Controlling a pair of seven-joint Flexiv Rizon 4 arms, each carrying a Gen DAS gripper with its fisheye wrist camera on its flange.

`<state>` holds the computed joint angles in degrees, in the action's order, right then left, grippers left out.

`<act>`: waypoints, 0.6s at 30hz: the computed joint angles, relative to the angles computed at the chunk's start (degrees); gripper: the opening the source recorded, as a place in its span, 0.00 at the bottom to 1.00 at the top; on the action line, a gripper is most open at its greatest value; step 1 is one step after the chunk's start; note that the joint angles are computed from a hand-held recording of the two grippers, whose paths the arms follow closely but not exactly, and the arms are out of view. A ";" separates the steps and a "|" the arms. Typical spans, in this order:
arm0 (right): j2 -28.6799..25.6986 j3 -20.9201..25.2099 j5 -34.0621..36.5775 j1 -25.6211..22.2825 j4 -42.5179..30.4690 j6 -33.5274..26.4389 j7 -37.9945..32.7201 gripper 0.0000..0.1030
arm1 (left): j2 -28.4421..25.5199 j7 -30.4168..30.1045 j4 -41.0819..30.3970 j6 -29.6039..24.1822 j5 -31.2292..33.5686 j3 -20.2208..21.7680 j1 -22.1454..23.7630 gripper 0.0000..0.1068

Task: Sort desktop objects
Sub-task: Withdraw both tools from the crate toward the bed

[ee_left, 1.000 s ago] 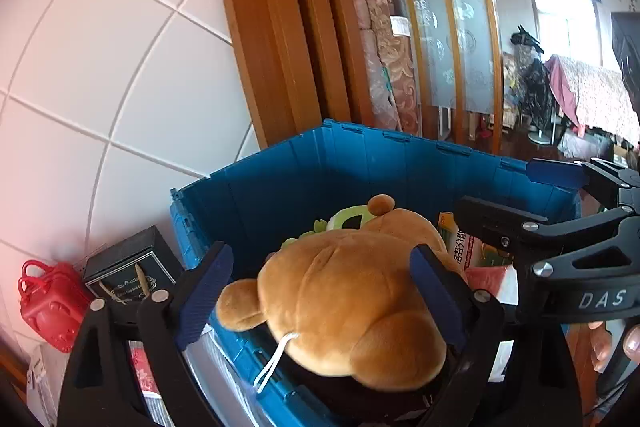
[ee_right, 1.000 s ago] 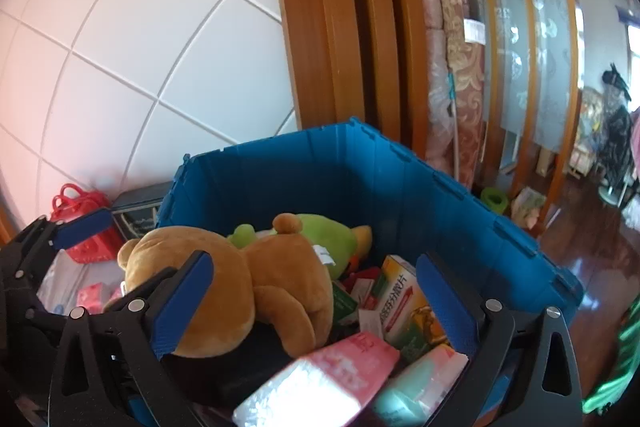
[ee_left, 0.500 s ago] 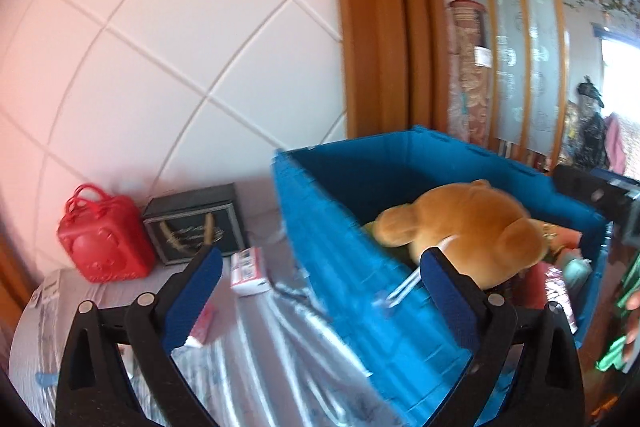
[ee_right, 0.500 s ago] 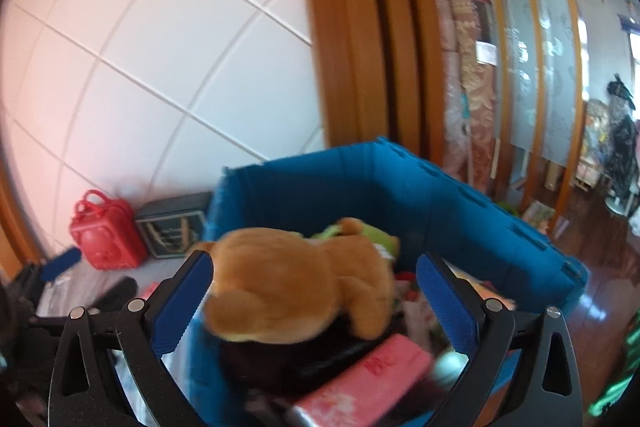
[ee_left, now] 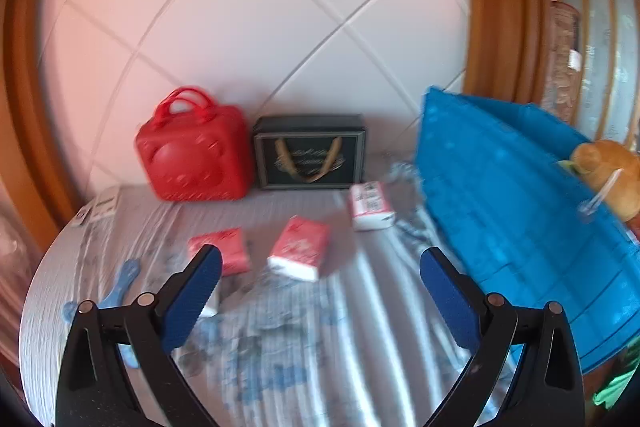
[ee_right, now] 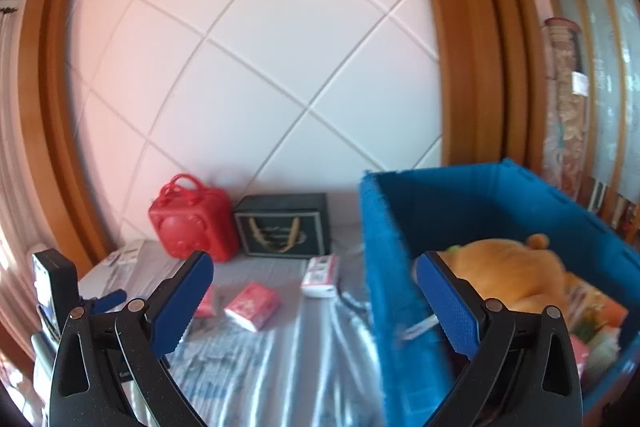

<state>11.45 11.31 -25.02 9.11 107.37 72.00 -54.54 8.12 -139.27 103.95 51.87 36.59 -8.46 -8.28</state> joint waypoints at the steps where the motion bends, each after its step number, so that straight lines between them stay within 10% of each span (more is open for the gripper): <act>1: -0.90 0.33 0.23 0.63 -0.47 -0.41 -0.08 1.00 | 0.80 0.14 1.49 0.04 -0.41 0.98 0.29 0.94; 18: -21.31 -1.75 3.33 10.75 -11.42 -16.51 -0.34 1.00 | -3.14 7.65 16.20 3.33 -10.96 9.68 10.86 0.94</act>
<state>-9.85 9.56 -21.69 19.86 95.96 55.49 -54.88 4.98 -131.61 120.15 55.20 25.63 1.21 2.58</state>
